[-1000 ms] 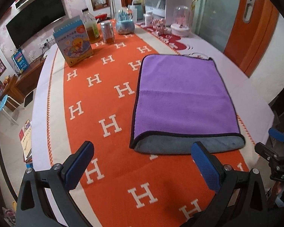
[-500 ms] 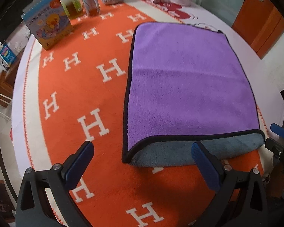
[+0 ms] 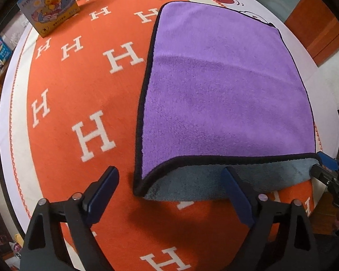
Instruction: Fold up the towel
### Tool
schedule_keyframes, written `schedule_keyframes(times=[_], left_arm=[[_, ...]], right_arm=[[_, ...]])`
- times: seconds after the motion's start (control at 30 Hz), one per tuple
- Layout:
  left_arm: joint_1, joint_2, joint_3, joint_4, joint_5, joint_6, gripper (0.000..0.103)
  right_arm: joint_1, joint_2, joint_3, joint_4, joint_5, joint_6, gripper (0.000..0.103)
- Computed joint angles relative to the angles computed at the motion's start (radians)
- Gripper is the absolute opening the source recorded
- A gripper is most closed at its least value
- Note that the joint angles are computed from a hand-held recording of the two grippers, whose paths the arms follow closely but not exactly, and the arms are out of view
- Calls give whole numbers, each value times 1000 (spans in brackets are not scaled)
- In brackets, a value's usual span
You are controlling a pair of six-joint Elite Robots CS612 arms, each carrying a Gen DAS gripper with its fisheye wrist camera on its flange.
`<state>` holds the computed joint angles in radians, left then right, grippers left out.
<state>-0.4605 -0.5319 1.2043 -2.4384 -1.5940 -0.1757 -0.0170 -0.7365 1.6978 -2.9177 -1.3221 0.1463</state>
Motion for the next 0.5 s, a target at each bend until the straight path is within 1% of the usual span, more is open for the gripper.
schedule_keyframes(times=[0.07, 0.1, 0.23, 0.37, 0.5], left_arm=[[-1, 0, -1, 3, 2, 4, 83], [-2, 0, -1, 3, 4, 6, 81], [-7, -3, 3, 2, 1, 5, 72], [-13, -6, 9, 0, 25, 3, 61], [-17, -10, 14, -4, 40, -8, 55]], right_arm=[[-1, 0, 2, -5, 0, 4, 52], [-1, -1, 4, -7, -2, 7, 50], [-3, -3, 8, -11, -2, 10, 47], [-3, -6, 14, -15, -2, -3, 44], [0, -8, 19, -19, -1, -18, 38]])
